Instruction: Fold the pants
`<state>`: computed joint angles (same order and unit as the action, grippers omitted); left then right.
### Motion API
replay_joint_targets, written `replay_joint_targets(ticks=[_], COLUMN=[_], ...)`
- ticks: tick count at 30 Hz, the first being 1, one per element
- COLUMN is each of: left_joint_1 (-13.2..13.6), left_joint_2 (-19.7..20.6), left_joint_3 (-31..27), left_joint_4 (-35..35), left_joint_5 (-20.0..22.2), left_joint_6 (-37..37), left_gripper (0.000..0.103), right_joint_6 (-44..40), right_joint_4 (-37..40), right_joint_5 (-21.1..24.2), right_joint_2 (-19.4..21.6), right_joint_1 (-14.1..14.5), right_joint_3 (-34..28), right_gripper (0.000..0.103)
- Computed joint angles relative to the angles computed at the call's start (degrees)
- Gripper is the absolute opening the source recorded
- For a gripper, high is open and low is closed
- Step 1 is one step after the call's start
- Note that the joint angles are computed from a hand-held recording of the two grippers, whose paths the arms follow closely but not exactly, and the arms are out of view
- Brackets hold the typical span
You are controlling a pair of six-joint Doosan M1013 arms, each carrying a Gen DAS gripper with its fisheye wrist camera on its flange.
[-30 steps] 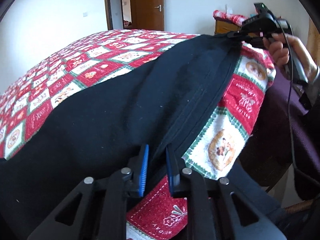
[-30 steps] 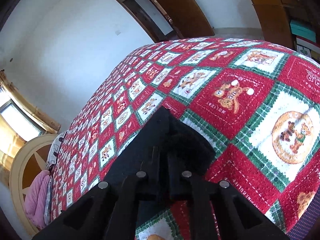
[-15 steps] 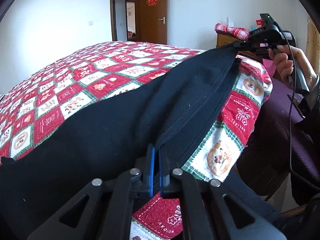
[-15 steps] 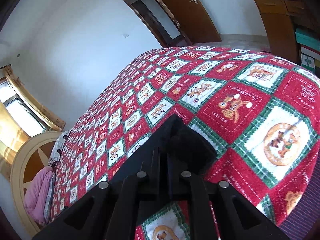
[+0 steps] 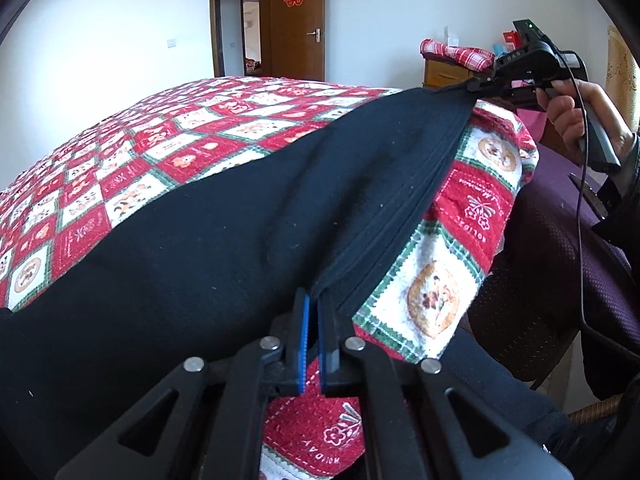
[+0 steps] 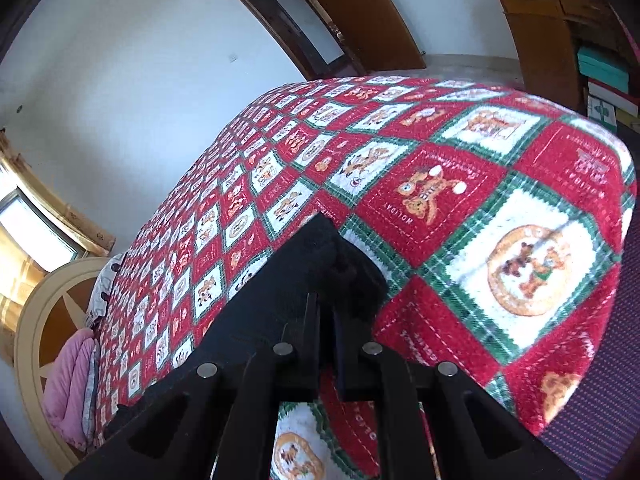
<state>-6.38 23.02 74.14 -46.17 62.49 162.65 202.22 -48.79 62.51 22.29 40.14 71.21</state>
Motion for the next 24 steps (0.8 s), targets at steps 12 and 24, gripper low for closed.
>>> replay_joint_targets(ticks=[12, 24], left_joint_1=[0.6, 0.7], left_joint_2=[-0.5, 0.8], left_joint_3=[0.8, -0.3], left_joint_4=[-2.1, -1.9], left_joint_5=[0.2, 1.6], left_joint_6=[0.8, -1.5], left_gripper=[0.013, 0.053], right_joint_6=[-2.8, -13.8], right_joint_4=[4.9, -0.5], right_joint_5=[5.5, -2.4], right_joint_2=[0.3, 6.2], right_joint_1=[-0.5, 0.7], right_joint_3=[-1.5, -9.1], right_gripper=[0.011, 0.05])
